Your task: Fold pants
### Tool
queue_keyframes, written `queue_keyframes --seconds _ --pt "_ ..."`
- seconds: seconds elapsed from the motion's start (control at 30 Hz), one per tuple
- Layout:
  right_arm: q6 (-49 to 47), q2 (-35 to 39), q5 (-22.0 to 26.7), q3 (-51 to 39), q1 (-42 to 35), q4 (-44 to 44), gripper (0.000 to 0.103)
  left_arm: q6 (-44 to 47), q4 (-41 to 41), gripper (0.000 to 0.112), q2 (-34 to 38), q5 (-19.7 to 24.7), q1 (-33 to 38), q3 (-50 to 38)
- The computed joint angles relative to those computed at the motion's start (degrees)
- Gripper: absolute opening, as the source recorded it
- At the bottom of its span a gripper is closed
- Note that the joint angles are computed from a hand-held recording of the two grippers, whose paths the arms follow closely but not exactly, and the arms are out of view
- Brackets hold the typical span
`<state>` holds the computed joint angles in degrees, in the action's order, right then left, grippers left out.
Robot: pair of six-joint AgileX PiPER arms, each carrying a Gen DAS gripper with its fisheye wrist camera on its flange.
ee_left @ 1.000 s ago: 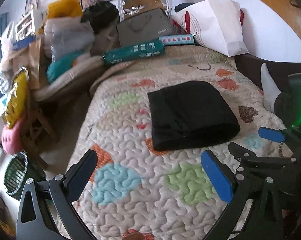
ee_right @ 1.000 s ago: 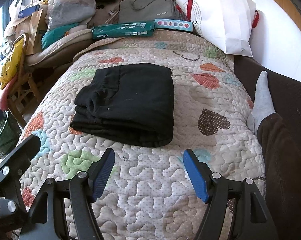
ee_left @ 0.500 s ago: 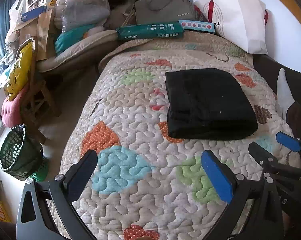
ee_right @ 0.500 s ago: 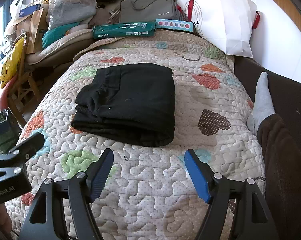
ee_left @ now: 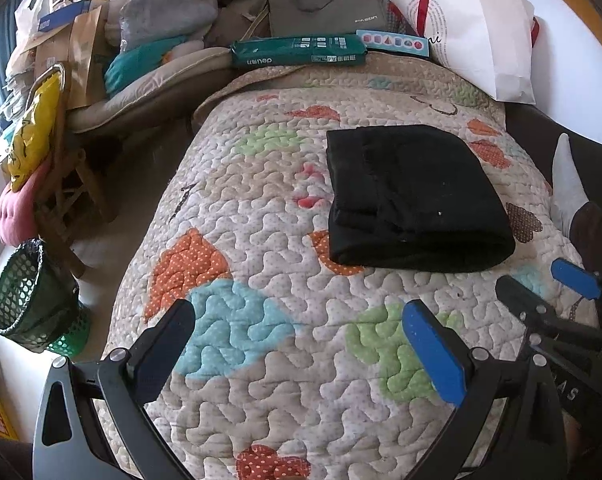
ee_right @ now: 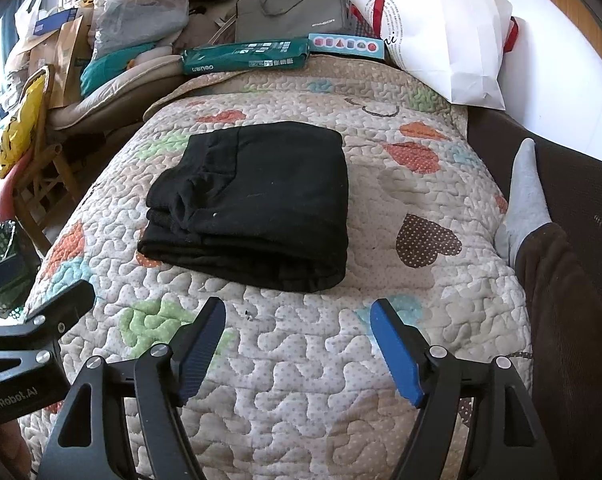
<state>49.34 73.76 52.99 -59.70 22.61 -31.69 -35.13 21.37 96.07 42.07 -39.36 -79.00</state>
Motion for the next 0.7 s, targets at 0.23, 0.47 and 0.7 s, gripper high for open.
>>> queue_keyframes --seconds 0.23,0.47,0.7 --pt "-2.03 1.74 -1.77 -1.70 -2.34 2.80 0.081 0.73 0.13 0.103 1.44 0.60 -0.78 -0.33" --pt "-4.54 1.67 -1.91 -1.79 -2.92 5.72 0.082 3.62 -5.38 0.103 1.53 -0.06 1.77 -0.67" --pt "-3.41 2.21 0.22 -1.81 -0.97 3.25 0.083 1.55 -3.17 0.103 0.53 0.91 2.62 -0.42"
